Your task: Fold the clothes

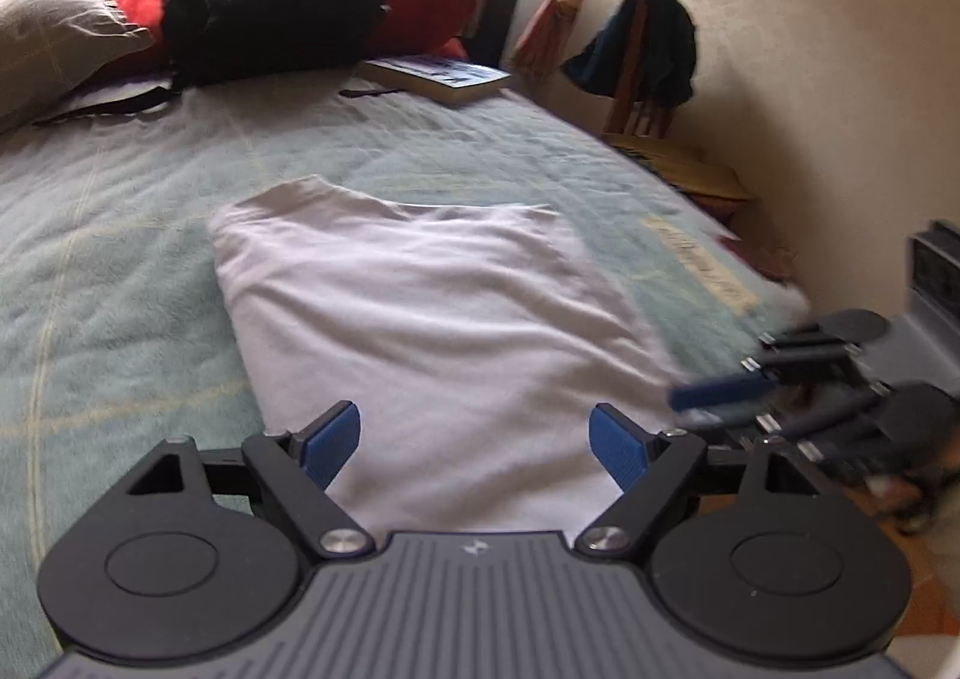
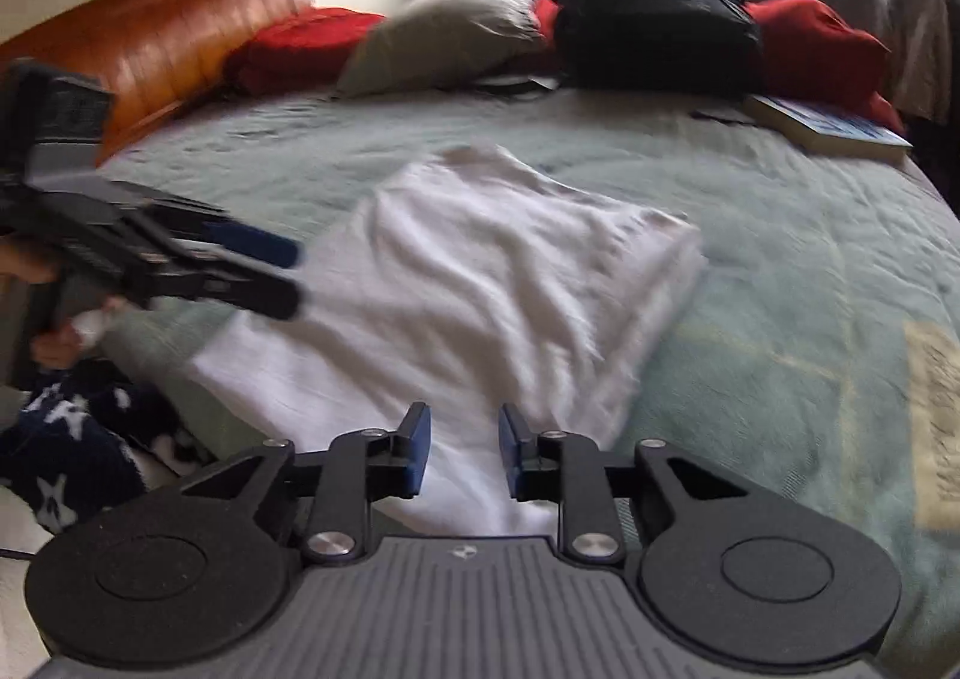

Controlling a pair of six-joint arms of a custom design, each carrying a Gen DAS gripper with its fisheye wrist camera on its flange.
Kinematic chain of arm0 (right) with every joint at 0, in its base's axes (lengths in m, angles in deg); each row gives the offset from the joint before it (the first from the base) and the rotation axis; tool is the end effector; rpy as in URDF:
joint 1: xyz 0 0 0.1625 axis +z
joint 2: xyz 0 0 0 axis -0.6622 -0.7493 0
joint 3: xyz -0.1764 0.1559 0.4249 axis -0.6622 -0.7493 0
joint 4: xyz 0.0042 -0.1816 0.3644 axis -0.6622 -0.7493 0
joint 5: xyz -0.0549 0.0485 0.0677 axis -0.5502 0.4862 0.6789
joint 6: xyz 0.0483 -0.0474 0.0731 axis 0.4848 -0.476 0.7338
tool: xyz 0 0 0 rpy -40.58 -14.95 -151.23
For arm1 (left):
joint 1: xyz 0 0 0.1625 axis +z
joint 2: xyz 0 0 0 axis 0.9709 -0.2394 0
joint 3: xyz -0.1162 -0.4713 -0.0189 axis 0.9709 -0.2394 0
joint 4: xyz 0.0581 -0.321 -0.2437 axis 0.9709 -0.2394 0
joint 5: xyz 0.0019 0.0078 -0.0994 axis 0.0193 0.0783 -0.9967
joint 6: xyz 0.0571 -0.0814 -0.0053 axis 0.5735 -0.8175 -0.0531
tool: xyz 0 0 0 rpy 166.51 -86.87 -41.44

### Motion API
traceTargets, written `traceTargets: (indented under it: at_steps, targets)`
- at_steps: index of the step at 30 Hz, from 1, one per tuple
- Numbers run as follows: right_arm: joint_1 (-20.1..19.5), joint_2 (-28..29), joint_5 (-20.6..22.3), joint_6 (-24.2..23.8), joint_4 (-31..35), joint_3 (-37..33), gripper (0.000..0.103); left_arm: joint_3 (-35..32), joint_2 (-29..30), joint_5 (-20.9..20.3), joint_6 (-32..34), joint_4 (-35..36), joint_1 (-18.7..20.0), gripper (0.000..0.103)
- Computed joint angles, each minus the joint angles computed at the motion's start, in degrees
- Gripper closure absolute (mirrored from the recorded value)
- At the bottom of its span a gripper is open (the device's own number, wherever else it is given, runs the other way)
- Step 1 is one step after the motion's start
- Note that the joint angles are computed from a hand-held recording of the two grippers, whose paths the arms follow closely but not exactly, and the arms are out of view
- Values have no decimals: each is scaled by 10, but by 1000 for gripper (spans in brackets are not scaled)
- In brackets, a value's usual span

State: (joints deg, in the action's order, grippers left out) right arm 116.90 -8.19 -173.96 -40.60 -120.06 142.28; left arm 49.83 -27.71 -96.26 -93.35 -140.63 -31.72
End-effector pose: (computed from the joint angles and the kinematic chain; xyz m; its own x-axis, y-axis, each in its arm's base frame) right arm -0.0291 -0.6695 0.4125 -0.6098 -0.6781 0.4103 -0.7908 0.5552 -0.2577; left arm -0.4002 -0.6587 -0.0006 -0.8190 0.3352 -0.4657 0.5499 0.6902 -0.4703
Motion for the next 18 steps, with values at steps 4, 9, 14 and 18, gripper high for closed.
traceTargets:
  at_steps: [4,9,14,18]
  targets:
    - [-1,10,-48,-13,-29,10,69,-9,-3,-4,-29,28,13,20]
    - [-2,11,13,11,12,-30,53,-39,-3,22,32,32,5,20]
    - [23,72,28,10,-4,-102,53,-98,15,-16,45,51,30,19]
    - [30,128,-2,44,16,-171,53,-128,37,-28,22,69,53,20]
